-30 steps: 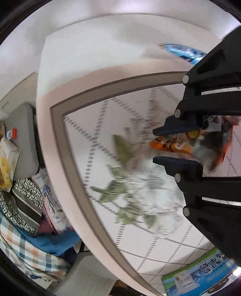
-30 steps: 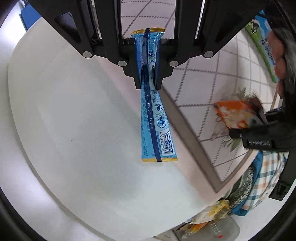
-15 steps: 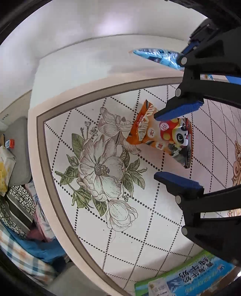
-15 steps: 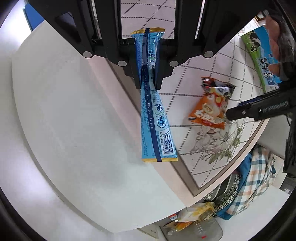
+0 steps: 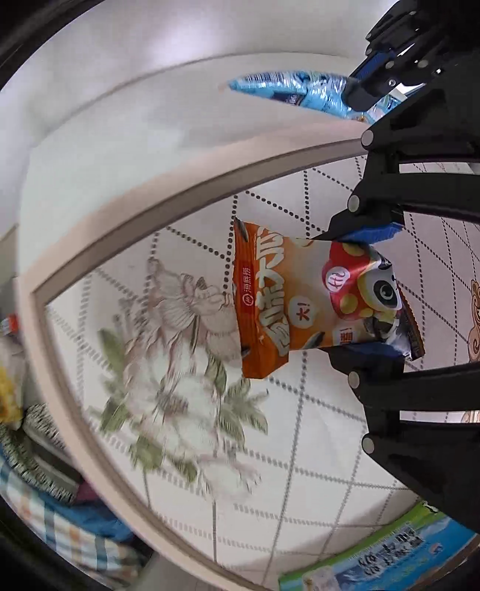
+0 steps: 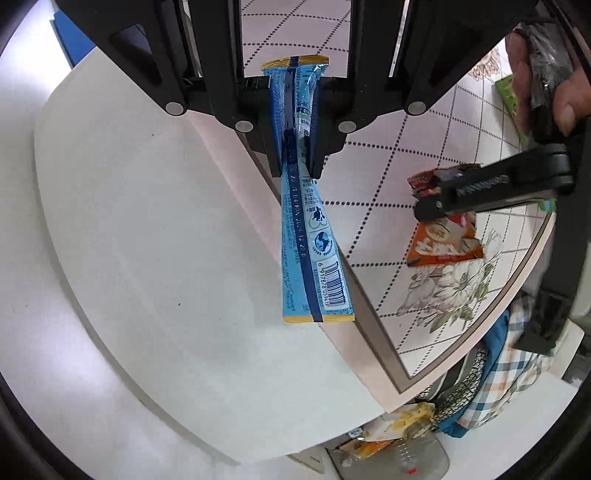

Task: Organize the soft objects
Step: 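Carry both snacks into the cardboard box and open both tools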

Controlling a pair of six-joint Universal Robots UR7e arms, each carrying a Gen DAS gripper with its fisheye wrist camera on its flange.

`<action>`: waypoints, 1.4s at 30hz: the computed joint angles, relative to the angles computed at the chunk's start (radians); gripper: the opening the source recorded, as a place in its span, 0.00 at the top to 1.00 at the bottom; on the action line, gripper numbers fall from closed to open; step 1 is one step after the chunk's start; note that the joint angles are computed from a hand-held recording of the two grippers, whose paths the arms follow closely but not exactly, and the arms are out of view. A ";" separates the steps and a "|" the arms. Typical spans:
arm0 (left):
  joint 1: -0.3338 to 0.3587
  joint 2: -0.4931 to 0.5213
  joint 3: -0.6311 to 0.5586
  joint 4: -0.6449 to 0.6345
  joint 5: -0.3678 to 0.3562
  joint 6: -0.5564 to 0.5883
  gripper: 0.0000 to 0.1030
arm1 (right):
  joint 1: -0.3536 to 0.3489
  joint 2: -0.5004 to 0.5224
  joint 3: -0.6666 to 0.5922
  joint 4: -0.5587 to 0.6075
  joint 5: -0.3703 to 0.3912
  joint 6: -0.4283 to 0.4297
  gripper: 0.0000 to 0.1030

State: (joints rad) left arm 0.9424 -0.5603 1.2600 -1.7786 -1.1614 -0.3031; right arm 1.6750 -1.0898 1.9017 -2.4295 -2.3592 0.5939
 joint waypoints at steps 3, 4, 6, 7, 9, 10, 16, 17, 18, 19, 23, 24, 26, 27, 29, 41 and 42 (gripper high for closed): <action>-0.012 -0.081 0.079 -0.043 -0.012 -0.018 0.63 | 0.024 0.000 0.001 0.012 -0.010 0.007 0.86; -0.019 -0.125 0.117 -0.068 -0.012 -0.031 0.63 | 0.037 -0.005 0.003 0.016 0.000 0.013 0.86; -0.023 -0.208 0.171 -0.095 -0.027 -0.037 0.63 | 0.066 -0.006 0.000 0.017 0.017 0.017 0.86; -0.031 -0.269 0.216 -0.115 -0.022 -0.049 0.63 | 0.080 -0.005 -0.002 0.014 0.024 0.016 0.86; -0.021 -0.342 0.232 -0.117 0.008 -0.044 0.63 | 0.121 0.006 -0.014 0.007 0.042 0.008 0.86; -0.022 -0.403 0.266 -0.121 0.034 -0.058 0.63 | 0.151 0.020 -0.027 0.005 0.057 0.005 0.86; 0.006 -0.660 0.334 -0.006 0.168 -0.119 0.63 | 0.297 0.161 -0.169 0.023 0.164 -0.020 0.86; 0.019 -0.699 0.330 0.028 0.202 -0.130 0.63 | 0.317 0.191 -0.198 0.022 0.175 -0.027 0.86; 0.037 -0.726 0.344 0.032 0.223 -0.127 0.63 | 0.337 0.225 -0.233 0.028 0.180 -0.034 0.86; 0.058 -0.746 0.333 0.057 0.248 -0.127 0.63 | 0.361 0.271 -0.281 0.037 0.187 -0.040 0.86; 0.168 -0.771 0.292 0.116 0.313 -0.113 0.63 | 0.412 0.422 -0.446 0.085 0.192 -0.052 0.86; 0.189 -0.775 0.276 0.145 0.323 -0.117 0.63 | 0.422 0.459 -0.489 0.105 0.188 -0.053 0.86; 0.235 -0.758 0.251 0.162 0.326 -0.109 0.62 | 0.437 0.543 -0.593 0.159 0.177 -0.056 0.86; 0.257 -0.752 0.235 0.181 0.326 -0.108 0.62 | 0.444 0.575 -0.634 0.182 0.169 -0.055 0.86; 0.294 -0.735 0.219 0.184 0.313 -0.099 0.62 | 0.454 0.648 -0.724 0.233 0.144 -0.056 0.86; 0.407 -0.646 0.153 0.237 0.205 -0.055 0.59 | 0.419 0.855 -0.982 0.445 0.081 0.017 0.86; 0.411 -0.646 0.154 0.239 0.197 -0.058 0.59 | 0.415 0.864 -0.991 0.455 0.087 0.022 0.86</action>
State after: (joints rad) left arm 1.3534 -1.2064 1.4139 -1.5396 -0.9646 -0.3612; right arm 2.0898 -0.2262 0.9108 -1.9742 -2.2721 0.6155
